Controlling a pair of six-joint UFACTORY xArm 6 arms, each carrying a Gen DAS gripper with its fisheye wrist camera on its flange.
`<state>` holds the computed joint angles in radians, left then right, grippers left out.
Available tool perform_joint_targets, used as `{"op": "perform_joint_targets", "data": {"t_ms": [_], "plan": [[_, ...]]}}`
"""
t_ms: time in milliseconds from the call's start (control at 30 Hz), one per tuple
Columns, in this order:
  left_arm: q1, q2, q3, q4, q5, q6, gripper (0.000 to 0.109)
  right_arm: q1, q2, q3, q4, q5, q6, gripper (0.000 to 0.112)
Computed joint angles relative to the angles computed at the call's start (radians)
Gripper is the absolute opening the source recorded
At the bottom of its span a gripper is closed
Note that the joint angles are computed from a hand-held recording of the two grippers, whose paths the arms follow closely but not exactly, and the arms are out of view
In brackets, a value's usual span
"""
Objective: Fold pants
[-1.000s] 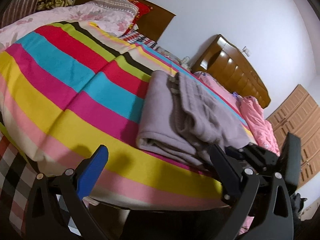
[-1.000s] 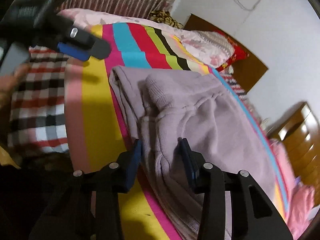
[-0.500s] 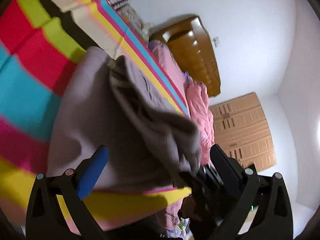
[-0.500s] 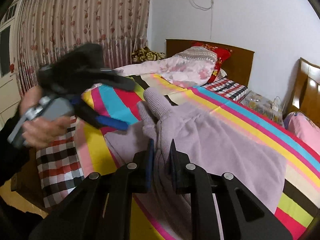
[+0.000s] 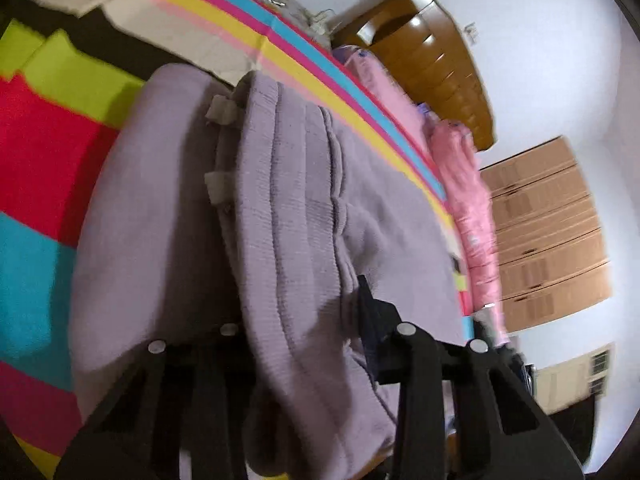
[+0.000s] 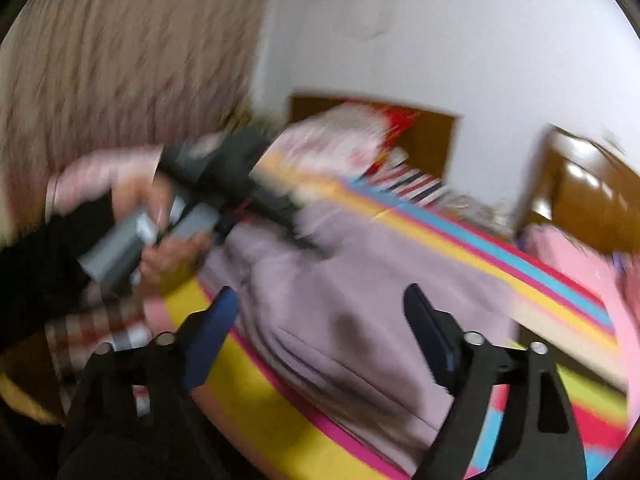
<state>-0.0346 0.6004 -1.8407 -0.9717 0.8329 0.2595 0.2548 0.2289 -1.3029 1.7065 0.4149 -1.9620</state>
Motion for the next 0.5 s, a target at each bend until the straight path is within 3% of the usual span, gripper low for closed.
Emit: {"op": "perform_joint_targets", "data": {"t_ms": [33, 133, 233, 333, 500], "plan": [[0.005, 0.0, 0.007, -0.025, 0.001, 0.023, 0.036, -0.023, -0.017, 0.021, 0.02, 0.005, 0.026, 0.089], [0.001, -0.006, 0.024, -0.035, -0.016, 0.05, 0.038, -0.074, -0.046, 0.097, -0.011, -0.1, 0.18, 0.089], [0.001, -0.015, 0.042, -0.064, -0.019, 0.068, 0.04, -0.075, -0.027, 0.151, -0.144, -0.238, 0.376, 0.088], [0.006, -0.021, 0.052, -0.082, -0.015, 0.084, 0.04, -0.06, 0.009, 0.12, -0.114, -0.287, 0.415, 0.086], [0.008, -0.03, 0.056, -0.058, -0.013, 0.063, 0.039, 0.005, 0.116, 0.015, -0.215, -0.42, 0.47, 0.086]]}}
